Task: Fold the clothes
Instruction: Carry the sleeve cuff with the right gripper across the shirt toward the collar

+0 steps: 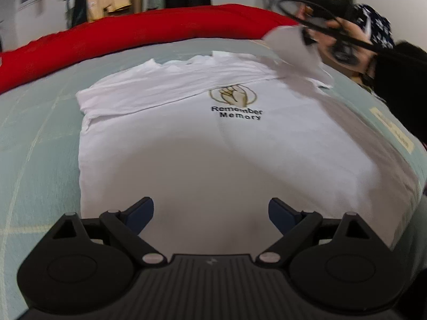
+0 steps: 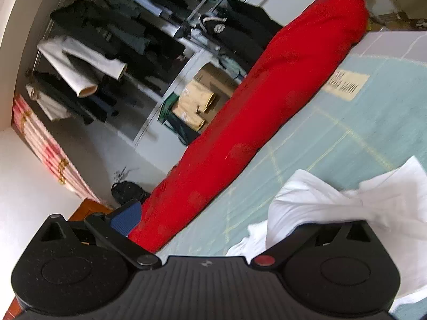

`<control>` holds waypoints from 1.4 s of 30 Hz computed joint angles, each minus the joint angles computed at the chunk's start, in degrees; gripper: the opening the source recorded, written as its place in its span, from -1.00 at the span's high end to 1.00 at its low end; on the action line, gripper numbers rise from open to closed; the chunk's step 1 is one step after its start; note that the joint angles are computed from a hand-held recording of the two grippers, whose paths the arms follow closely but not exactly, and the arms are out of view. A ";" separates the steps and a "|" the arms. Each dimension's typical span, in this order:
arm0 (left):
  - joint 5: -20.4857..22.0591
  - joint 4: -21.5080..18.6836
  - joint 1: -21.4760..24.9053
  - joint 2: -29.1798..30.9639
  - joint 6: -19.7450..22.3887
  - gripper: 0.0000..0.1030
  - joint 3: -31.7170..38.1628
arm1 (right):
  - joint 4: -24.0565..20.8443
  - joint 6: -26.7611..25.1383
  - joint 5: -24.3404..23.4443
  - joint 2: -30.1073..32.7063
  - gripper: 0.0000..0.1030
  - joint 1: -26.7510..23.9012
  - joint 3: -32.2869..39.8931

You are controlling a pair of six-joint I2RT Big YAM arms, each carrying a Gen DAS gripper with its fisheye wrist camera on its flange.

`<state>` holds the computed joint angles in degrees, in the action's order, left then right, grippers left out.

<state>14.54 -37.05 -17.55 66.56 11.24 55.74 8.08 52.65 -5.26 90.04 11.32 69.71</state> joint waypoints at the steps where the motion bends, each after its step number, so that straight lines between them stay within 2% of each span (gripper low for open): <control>1: 0.34 -0.61 0.19 -0.01 1.04 -0.80 0.19 | -0.43 -0.04 -0.04 0.52 -1.00 0.50 0.75; 10: -1.49 -3.37 0.57 -1.42 3.52 -0.80 -0.52 | -3.41 -3.40 0.00 4.86 -1.00 4.89 7.09; 25: -3.03 -3.57 -0.20 -1.63 2.33 -0.80 -1.02 | -5.03 -5.70 -2.43 9.99 -1.00 9.77 15.69; 28: -3.14 -3.60 -0.31 -1.68 2.29 -0.80 -1.05 | -8.92 -9.02 -1.79 11.18 -1.00 10.78 18.42; 33: -2.85 -3.49 -0.16 -1.85 2.05 -0.80 -1.25 | -21.19 -18.03 1.38 14.08 -1.00 12.82 24.66; 36: -2.73 -3.46 -0.07 -1.80 1.99 -0.80 -1.23 | -26.68 -22.68 2.31 15.85 -1.00 14.03 27.48; 39: -2.72 -3.42 -0.10 -1.85 1.91 -0.80 -1.29 | -29.69 -25.83 3.54 17.15 -1.00 15.35 29.16; 42: -2.56 -3.35 -0.05 -2.01 1.88 -0.80 -1.42 | -30.83 -26.42 3.59 18.14 -1.00 16.20 30.29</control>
<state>11.98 -40.40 -17.60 64.54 13.12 54.32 -22.75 26.24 -1.67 108.18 27.52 99.99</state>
